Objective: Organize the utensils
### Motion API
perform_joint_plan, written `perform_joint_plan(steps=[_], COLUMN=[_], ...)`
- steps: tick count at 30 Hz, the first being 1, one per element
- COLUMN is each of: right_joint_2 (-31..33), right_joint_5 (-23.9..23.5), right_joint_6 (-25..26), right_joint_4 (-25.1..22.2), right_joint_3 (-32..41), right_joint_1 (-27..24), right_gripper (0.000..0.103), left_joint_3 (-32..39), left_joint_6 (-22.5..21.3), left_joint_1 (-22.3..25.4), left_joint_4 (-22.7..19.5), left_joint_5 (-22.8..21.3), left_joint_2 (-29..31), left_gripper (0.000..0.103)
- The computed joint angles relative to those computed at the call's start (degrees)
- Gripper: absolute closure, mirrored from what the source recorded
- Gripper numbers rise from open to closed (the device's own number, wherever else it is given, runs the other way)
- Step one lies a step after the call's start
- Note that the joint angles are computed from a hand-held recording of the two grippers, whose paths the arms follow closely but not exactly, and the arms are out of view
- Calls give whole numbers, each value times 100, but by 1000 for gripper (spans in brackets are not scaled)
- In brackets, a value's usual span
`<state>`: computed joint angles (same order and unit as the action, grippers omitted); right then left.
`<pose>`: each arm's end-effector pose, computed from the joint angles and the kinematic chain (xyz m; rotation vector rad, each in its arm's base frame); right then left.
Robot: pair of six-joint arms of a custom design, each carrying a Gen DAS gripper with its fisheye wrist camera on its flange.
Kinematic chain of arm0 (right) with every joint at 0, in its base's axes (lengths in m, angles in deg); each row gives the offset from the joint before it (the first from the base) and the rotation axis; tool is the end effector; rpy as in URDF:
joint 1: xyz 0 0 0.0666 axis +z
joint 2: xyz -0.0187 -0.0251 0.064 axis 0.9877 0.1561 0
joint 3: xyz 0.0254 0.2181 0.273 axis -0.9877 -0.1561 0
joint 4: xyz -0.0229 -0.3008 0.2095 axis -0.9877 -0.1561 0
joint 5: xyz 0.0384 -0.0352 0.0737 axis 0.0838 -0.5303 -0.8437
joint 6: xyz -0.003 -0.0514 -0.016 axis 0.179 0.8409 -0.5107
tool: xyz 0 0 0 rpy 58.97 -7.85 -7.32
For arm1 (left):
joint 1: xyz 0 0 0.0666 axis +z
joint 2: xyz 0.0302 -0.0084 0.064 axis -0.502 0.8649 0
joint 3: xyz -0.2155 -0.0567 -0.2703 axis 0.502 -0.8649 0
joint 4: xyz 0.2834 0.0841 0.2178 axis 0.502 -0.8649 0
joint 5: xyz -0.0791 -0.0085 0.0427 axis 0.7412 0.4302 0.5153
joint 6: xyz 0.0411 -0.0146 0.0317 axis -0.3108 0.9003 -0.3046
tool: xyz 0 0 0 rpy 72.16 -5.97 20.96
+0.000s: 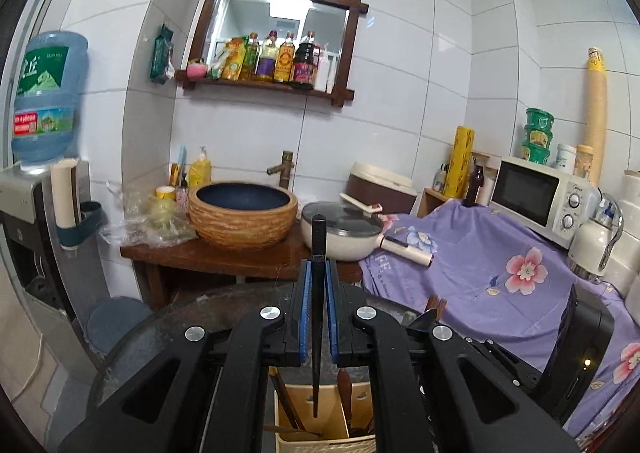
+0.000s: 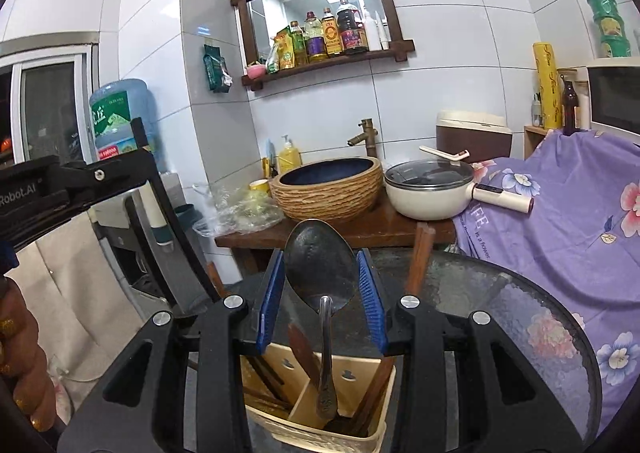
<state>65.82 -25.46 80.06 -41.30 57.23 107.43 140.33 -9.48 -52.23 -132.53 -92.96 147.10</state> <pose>0.5445 0.2751 0.5657 -0.3956 1.8657 0.5331 0.4385 -0.1631 0.6230 -0.1982 1.8521 -0.0800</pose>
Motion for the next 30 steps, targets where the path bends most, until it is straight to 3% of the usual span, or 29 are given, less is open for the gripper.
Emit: perform_joint_plan(steps=[5,19,21,24,25,29,30], right_joint_2=[-307,-672,-733,-875,-980,-1222,-1281], right_joint_5=[124,271,260,255,331,288,269], right_joint_6=[106,347,352,366,396,508,531], right_joint_4=[505,943,1029,1180,1331,1551,1573], right_joint_3=[-944,-2047,-2152,-2329,-2478,-2744,-2808], right_joint_1=[16,18,18,21,28,13,8], right_gripper=[65,65,63,49,43,41,39], left_joint_3=[-532,-1140,-1204,-1268,-1330,-1591,-1678], left_joint_6=[58,113,112,75,28,-14,-16], left_joint_1=[-32,-23,-27,-44,-66,-151,-177], left_joint_4=[119,-31,2,32,88,275,323], left_joint_5=[37,250,252,250,209,67,33], left_joint_2=[-102,-148,-192,-269,-337,-615,-710], left_gripper=[96,96,96,95,93,66,64])
